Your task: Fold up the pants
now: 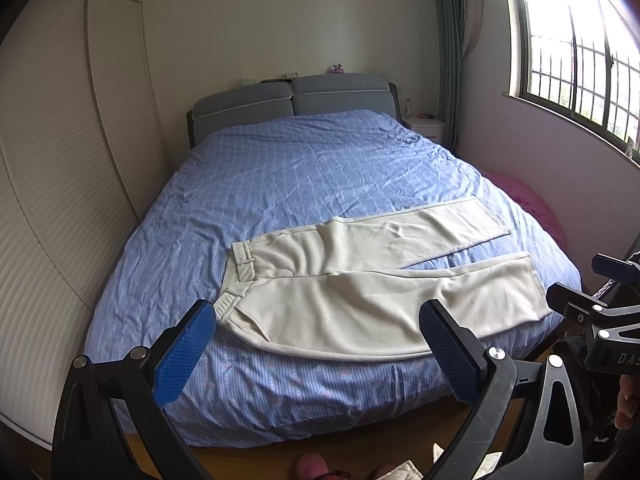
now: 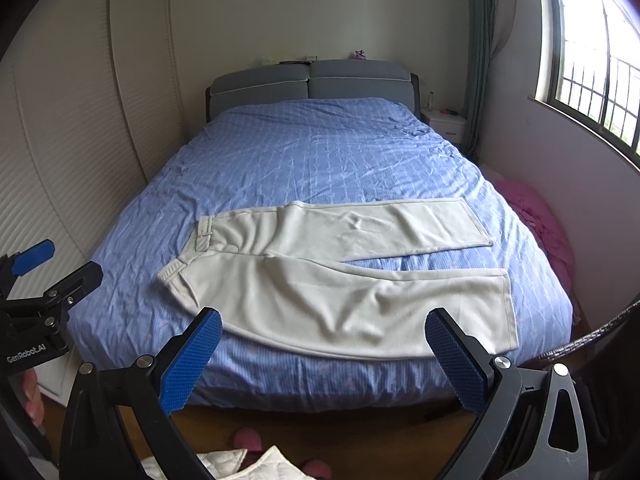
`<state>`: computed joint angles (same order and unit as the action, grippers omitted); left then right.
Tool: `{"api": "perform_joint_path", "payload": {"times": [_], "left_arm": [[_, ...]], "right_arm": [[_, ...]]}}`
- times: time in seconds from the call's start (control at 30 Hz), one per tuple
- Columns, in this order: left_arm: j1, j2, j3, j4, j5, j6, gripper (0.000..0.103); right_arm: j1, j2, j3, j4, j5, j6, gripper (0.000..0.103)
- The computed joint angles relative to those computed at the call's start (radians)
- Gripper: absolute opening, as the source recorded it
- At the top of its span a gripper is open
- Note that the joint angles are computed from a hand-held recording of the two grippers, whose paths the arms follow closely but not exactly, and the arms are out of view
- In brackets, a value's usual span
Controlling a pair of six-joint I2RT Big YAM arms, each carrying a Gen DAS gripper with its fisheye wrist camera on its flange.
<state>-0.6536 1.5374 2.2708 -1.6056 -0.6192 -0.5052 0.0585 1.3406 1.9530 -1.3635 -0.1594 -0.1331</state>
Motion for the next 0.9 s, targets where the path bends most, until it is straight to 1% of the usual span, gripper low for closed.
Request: {"api": "perform_joint_path", "payload": {"times": [0.33, 0.63, 0.9], "left_arm": [[-0.002, -0.005, -0.003, -0.008, -0.014, -0.037, 0.103], [0.0, -0.005, -0.01, -0.003, -0.017, -0.038, 0.103], [-0.004, -0.002, -0.013, -0.008, -0.039, -0.044, 0.103]], "right_arm": [[0.006, 0.005, 0.014, -0.008, 0.002, -0.002, 0.103], [0.009, 0.002, 0.012, -0.007, 0.004, 0.001, 0.103], [0.003, 0.009, 0.025, -0.014, -0.001, -0.004, 0.103]]}}
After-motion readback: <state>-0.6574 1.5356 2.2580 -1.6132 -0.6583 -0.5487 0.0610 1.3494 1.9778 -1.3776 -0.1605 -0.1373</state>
